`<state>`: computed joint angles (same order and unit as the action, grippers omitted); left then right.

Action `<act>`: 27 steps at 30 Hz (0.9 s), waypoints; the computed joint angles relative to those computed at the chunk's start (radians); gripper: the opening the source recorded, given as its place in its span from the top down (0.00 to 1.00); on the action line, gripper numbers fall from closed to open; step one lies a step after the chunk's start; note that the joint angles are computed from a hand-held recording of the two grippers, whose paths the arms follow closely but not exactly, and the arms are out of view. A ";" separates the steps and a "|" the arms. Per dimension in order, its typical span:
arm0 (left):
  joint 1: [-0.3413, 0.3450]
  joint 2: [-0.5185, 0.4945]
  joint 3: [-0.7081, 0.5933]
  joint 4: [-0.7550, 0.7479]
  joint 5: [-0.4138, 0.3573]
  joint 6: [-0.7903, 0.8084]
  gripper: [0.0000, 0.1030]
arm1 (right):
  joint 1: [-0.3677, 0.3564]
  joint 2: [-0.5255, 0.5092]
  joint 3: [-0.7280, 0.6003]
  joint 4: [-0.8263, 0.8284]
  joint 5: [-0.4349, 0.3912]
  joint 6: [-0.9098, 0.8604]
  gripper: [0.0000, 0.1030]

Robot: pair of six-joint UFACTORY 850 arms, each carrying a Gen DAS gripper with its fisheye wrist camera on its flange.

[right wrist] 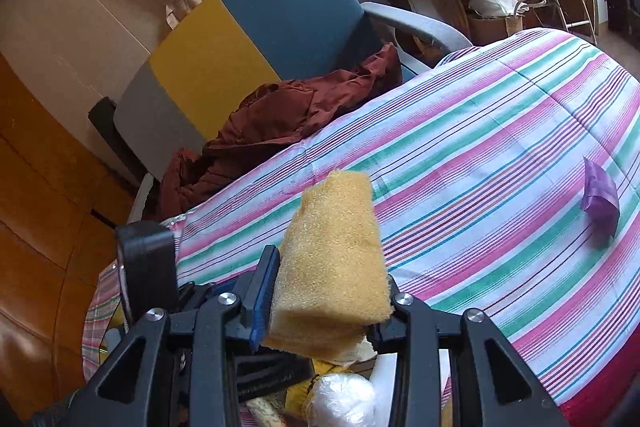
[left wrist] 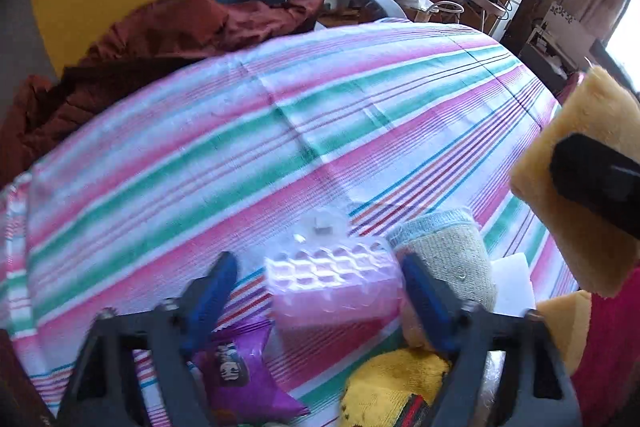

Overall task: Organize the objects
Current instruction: 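Grasp the yellow sponge with the right gripper while the left grasps the pink roller, then carry the pink roller and yellow sponge into the gold tray and release them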

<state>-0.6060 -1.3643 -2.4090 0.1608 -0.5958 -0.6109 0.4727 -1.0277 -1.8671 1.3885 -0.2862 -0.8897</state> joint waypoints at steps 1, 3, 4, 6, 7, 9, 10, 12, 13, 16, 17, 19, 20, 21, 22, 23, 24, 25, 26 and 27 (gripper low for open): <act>0.001 -0.005 -0.008 -0.033 -0.011 0.029 0.35 | 0.000 0.000 0.000 -0.011 0.002 0.008 0.64; -0.008 0.022 0.051 0.028 0.026 0.000 0.35 | 0.003 -0.002 -0.003 -0.033 0.006 0.028 0.64; -0.014 0.037 0.079 0.064 0.040 -0.021 0.35 | 0.003 -0.003 -0.005 -0.045 0.007 0.038 0.64; -0.019 0.066 0.133 0.126 0.077 -0.086 0.36 | 0.005 -0.002 -0.003 -0.055 0.012 0.043 0.64; -0.019 0.079 0.158 0.145 0.095 -0.108 0.36 | 0.007 -0.002 -0.003 -0.063 0.018 0.047 0.64; -0.022 0.122 0.227 0.218 0.139 -0.184 0.36 | 0.010 -0.006 -0.009 -0.109 0.024 0.086 0.64; -0.022 0.153 0.275 0.262 0.172 -0.228 0.36 | 0.011 -0.008 -0.012 -0.125 0.024 0.099 0.64; -0.024 0.210 0.356 0.362 0.218 -0.332 0.36 | 0.013 -0.013 -0.018 -0.142 0.022 0.108 0.64; -0.025 0.239 0.396 0.425 0.233 -0.400 0.36 | 0.014 -0.014 -0.020 -0.130 0.017 0.090 0.64; -0.026 0.323 0.516 0.560 0.277 -0.569 0.36 | 0.017 -0.012 -0.016 -0.016 -0.013 -0.055 0.64; -0.028 0.345 0.548 0.601 0.281 -0.621 0.36 | 0.019 -0.013 -0.019 0.000 -0.025 -0.086 0.64; -0.031 0.408 0.641 0.731 0.298 -0.775 0.36 | 0.028 -0.015 -0.024 0.011 -0.049 -0.139 0.64; -0.035 0.443 0.692 0.808 0.301 -0.868 0.36 | 0.033 -0.017 -0.029 0.005 -0.060 -0.153 0.64; -0.040 0.473 0.734 0.877 0.299 -0.950 0.36 | 0.039 -0.019 -0.034 -0.004 -0.068 -0.168 0.64; -0.042 0.483 0.748 0.909 0.293 -0.990 0.36 | 0.043 -0.021 -0.038 -0.016 -0.073 -0.175 0.64; -0.047 0.512 0.790 0.980 0.287 -1.073 0.36 | 0.050 -0.023 -0.042 -0.031 -0.078 -0.182 0.64; -0.053 0.544 0.837 1.049 0.278 -1.160 0.36 | 0.055 -0.026 -0.046 -0.046 -0.082 -0.184 0.64; -0.059 0.576 0.882 1.098 0.267 -1.228 0.36 | 0.061 -0.029 -0.052 -0.067 -0.086 -0.182 0.64; -0.063 0.600 0.917 1.141 0.258 -1.285 0.36 | 0.067 -0.032 -0.057 -0.090 -0.087 -0.176 0.65; -0.071 0.640 0.973 1.207 0.238 -1.372 0.35 | 0.073 -0.035 -0.062 -0.120 -0.086 -0.161 0.64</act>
